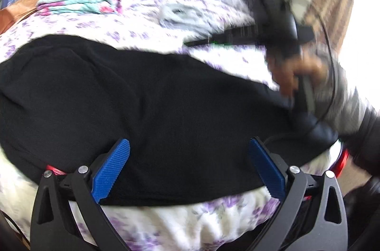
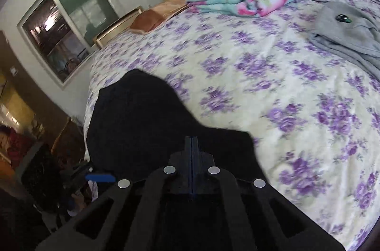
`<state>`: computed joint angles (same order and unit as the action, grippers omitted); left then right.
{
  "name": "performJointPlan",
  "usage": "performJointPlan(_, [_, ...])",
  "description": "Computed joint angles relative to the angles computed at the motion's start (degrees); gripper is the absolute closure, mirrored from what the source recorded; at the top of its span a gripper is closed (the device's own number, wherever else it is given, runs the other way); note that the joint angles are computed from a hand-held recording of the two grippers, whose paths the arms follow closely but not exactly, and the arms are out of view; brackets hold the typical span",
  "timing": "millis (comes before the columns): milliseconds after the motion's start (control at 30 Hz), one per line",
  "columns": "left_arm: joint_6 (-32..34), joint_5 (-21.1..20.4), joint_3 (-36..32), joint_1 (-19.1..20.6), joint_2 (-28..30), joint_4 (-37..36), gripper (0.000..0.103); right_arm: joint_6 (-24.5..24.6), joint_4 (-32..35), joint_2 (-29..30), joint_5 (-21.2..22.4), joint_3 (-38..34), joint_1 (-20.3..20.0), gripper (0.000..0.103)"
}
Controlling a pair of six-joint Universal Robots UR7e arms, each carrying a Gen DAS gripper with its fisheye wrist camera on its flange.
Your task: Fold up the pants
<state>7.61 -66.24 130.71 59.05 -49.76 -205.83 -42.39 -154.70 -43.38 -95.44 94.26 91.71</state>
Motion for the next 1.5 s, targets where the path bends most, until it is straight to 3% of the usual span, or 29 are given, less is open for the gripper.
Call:
performJointPlan(67, [-0.66, 2.24, 0.01, -0.4, -1.3, -1.21, 0.005, 1.49, -0.57, 3.49, -5.25, -2.97, -0.25, 0.103])
performJointPlan(167, [-2.49, 7.72, 0.05, -0.76, -3.14, -1.66, 0.005, 8.57, 4.67, 3.74, -0.09, -5.87, -2.86, 0.103])
performJointPlan(267, [-3.46, 7.99, -1.53, 0.06, -6.29, -0.39, 0.005, 5.01, -0.41, 3.26, -3.38, -3.18, -1.71, 0.103])
performJointPlan(333, [-3.79, 6.02, -5.59, 1.64, -7.56, 3.91, 0.005, 4.33, -1.81, 3.26, -3.68, -2.33, -1.73, 0.103])
performJointPlan(433, [-7.4, 6.52, -14.28, 4.28, -6.36, 13.91, 0.005, 5.41, -0.94, 3.12, -1.35, -2.54, -2.75, 0.103])
performJointPlan(467, [-9.45, 7.76, -17.18, 5.13, -5.54, 17.76, 0.005, 6.02, -0.36, 3.0, -0.22, -2.65, -3.26, 0.103])
performJointPlan(567, [-15.26, 17.92, -25.85, 8.12, -1.59, 30.17, 0.006, 6.87, 0.83, 2.7, 2.36, -2.76, -4.34, 0.103])
performJointPlan(633, [-14.51, 18.02, -27.65, 10.36, -0.41, 30.93, 0.006, 7.19, 1.22, 2.82, 3.13, -3.0, -4.62, 0.103])
performJointPlan(767, [-16.35, 21.96, -26.56, 8.15, -0.68, 29.51, 0.006, 8.54, 0.09, 2.29, 3.12, -2.43, -4.49, 0.103])
performJointPlan(833, [-16.45, 20.08, -23.12, 6.85, -2.3, 23.94, 0.006, 9.78, -5.36, 0.39, 3.25, 0.96, -4.19, 0.097])
performJointPlan(867, [-15.17, 18.18, -20.76, 6.02, -3.35, 20.47, 0.006, 9.65, -8.11, -1.0, 3.9, 3.31, -4.03, 0.083])
performJointPlan(900, [-13.12, 16.47, -18.89, 5.17, -3.97, 17.24, 0.006, 8.83, -10.3, -2.22, 4.87, 5.42, -4.01, 0.06])
performJointPlan(933, [-11.25, 15.99, -17.22, 4.19, -4.26, 14.63, 0.005, 7.96, -12.32, -3.31, 5.29, 7.45, -3.96, 0.046])
performJointPlan(1000, [-8.78, 17.75, -15.93, 2.65, -3.45, 14.39, 0.005, 7.9, -13.74, -4.22, 3.81, 9.78, -3.85, 0.04])
performJointPlan(1067, [-9.36, 21.17, -17.72, 2.97, -1.28, 20.58, 0.005, 8.62, -12.13, -2.84, 1.13, 8.98, -4.27, 0.038])
performJointPlan(1133, [-12.35, 22.39, -20.38, 5.16, 1.16, 25.45, 0.005, 7.89, -13.12, -2.39, 2.28, 8.94, -5.0, 0.038])
performJointPlan(1200, [-10.51, 26.82, -20.34, 3.82, 2.88, 22.69, 0.005, 12.34, -14.03, -3.77, 2.07, 9.84, -4.5, 0.038])
performJointPlan(1233, [-10.94, 28.2, -20.1, 3.0, 2.96, 23.12, 0.005, 13.79, -15.77, -5.52, 4.42, 11.86, -4.88, 0.038])
performJointPlan(1333, [-12.52, 23.64, -16.64, 1.98, 0.76, 19.65, 0.005, 12.35, -21.81, -13.51, 12.52, 21.14, -6.95, 0.037])
performJointPlan(1500, [-13.07, 13.53, -9.41, 1.42, -1.16, 7.95, 0.005, 10.79, -35.46, -30.44, 17.44, 40.27, -14.74, 0.034])
